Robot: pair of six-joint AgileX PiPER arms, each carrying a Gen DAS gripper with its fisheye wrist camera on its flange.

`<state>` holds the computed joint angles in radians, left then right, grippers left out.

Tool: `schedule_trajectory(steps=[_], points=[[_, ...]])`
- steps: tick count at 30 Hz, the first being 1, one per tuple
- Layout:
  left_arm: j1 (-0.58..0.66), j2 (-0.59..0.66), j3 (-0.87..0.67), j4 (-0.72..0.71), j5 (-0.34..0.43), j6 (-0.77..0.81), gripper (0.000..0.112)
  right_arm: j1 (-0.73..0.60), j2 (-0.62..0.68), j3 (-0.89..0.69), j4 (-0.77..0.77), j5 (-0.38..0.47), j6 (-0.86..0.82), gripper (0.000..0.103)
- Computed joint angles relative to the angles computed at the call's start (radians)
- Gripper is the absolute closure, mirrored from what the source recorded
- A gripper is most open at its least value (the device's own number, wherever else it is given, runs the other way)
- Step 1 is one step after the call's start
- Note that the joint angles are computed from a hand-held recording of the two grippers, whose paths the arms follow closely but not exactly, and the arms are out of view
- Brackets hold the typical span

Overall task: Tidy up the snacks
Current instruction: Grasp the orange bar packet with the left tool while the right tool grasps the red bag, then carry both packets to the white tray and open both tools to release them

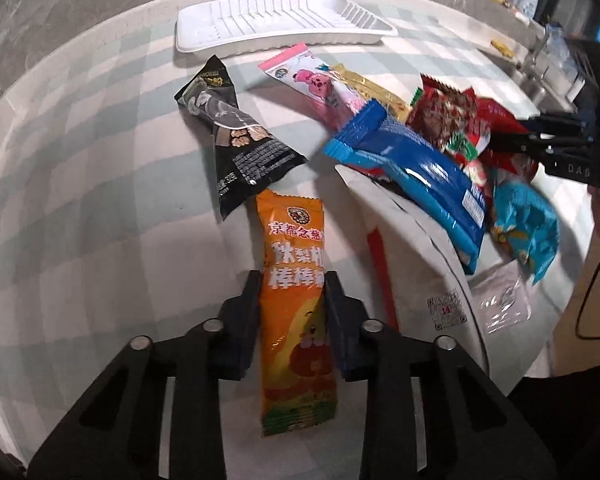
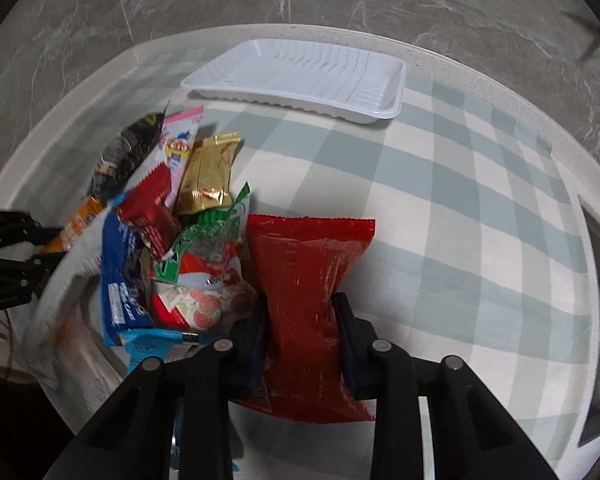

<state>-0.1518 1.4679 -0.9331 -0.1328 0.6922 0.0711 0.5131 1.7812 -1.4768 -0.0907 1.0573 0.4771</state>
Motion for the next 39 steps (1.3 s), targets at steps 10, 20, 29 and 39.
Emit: schedule_trajectory(steps=[10, 20, 29, 39], points=[[0.14, 0.004, -0.04, -0.231, 0.098, 0.206, 0.099, -0.081, -0.082, 0.056, 0.134, -0.082, 0.006, 0.071], [0.244, -0.084, -0.103, -0.377, 0.269, 0.347, 0.099, -0.138, -0.094, 0.013, 0.204, -0.09, -0.007, 0.071], [0.349, 0.09, -0.391, -0.508, 0.356, 0.362, 0.099, -0.183, -0.006, -0.147, 0.247, -0.066, -0.036, 0.071], [0.349, 0.459, -0.957, -0.463, 0.492, 0.244, 0.099, -0.249, 0.219, -0.495, 0.254, 0.055, -0.085, 0.071]])
